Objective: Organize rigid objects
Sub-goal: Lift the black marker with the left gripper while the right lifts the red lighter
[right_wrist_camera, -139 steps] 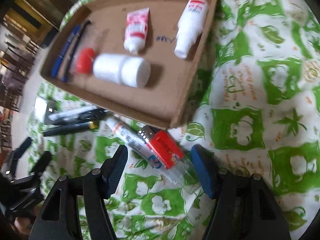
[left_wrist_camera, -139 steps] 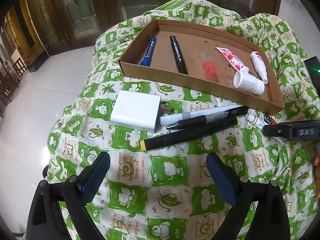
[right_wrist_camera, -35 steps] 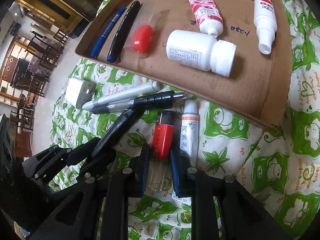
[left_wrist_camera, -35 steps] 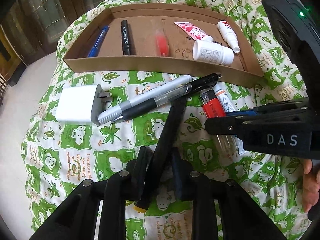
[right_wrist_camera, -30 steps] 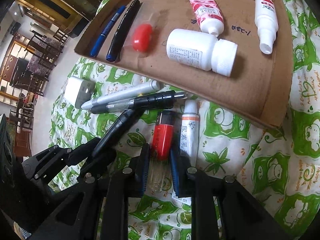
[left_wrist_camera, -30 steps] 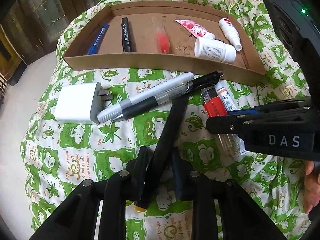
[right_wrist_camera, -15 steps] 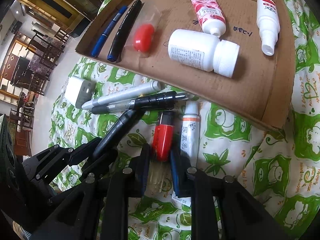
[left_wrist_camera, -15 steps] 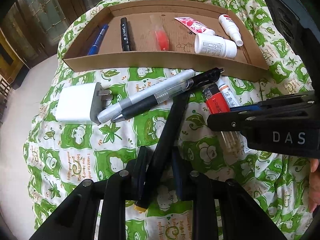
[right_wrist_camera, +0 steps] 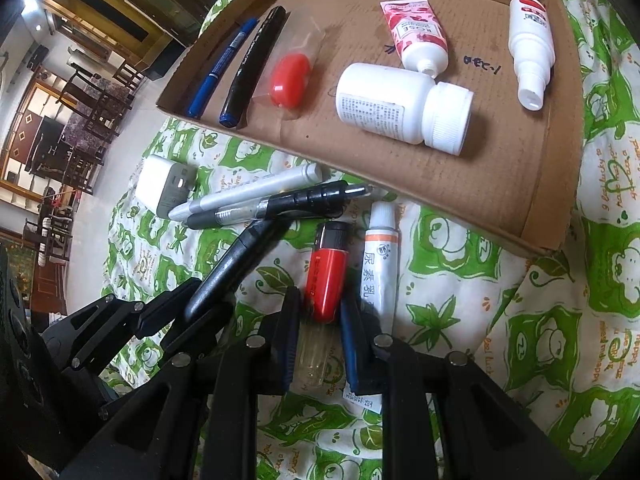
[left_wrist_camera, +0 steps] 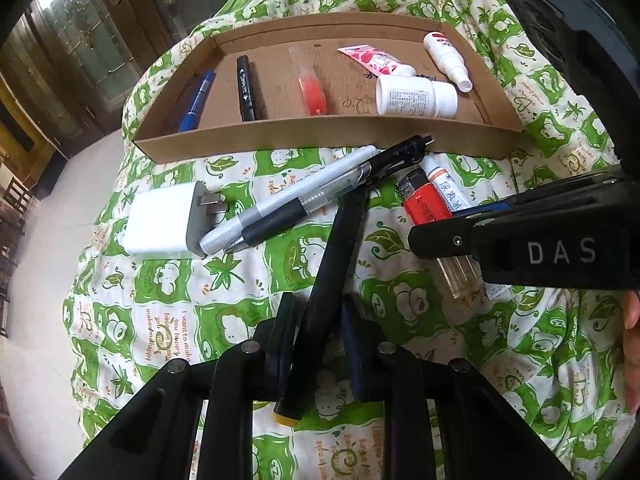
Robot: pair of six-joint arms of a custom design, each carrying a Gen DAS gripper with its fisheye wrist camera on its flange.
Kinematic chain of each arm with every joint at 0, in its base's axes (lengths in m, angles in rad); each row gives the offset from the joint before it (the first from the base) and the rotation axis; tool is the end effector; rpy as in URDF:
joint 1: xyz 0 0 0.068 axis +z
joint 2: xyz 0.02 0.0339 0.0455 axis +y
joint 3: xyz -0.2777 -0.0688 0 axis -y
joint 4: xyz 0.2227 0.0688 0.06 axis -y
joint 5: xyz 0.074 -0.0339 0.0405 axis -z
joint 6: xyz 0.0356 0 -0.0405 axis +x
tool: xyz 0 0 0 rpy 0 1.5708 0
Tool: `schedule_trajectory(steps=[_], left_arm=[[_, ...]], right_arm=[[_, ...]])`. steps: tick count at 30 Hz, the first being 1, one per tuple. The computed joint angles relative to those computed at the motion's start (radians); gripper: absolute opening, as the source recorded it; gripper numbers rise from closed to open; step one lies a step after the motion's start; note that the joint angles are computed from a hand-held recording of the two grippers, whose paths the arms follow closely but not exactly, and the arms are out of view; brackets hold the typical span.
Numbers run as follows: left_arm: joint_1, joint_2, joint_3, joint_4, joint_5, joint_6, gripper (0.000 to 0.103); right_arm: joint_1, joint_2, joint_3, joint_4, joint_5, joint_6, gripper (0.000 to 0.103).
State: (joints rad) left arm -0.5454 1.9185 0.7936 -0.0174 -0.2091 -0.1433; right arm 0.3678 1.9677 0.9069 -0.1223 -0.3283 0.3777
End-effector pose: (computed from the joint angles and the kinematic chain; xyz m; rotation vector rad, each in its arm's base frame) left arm 0.2689 -0.1545 0.1005 0.4732 2.6272 0.0676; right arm 0.3030 0.1291 0.1048 -0.0780 2.8315 0.6392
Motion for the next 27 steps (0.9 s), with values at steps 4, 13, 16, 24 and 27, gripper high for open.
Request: schedule_trajectory(steps=[4, 13, 16, 24, 27], left_arm=[[-0.004, -0.009, -0.004, 0.002, -0.003, -0.006, 0.023], [0.085, -0.126, -0.08, 0.034, 0.221, -0.045, 0.016], [0.087, -0.135, -0.084, 0.029, 0.235, -0.054, 0.016], [0.118, -0.198, -0.123, 0.025, 0.304, -0.087, 0.016], [0.115, -0.229, -0.133, -0.001, 0.32, -0.101, 0.016]], right_arm=[[-0.014, -0.003, -0.007, 0.005, -0.016, -0.002, 0.017], [-0.074, -0.044, -0.054, 0.03, -0.141, -0.011, 0.01], [-0.097, -0.07, -0.075, 0.038, -0.174, -0.019, 0.01], [-0.132, -0.112, -0.105, 0.038, -0.209, -0.029, 0.01], [-0.145, -0.123, -0.112, 0.036, -0.225, -0.035, 0.01]])
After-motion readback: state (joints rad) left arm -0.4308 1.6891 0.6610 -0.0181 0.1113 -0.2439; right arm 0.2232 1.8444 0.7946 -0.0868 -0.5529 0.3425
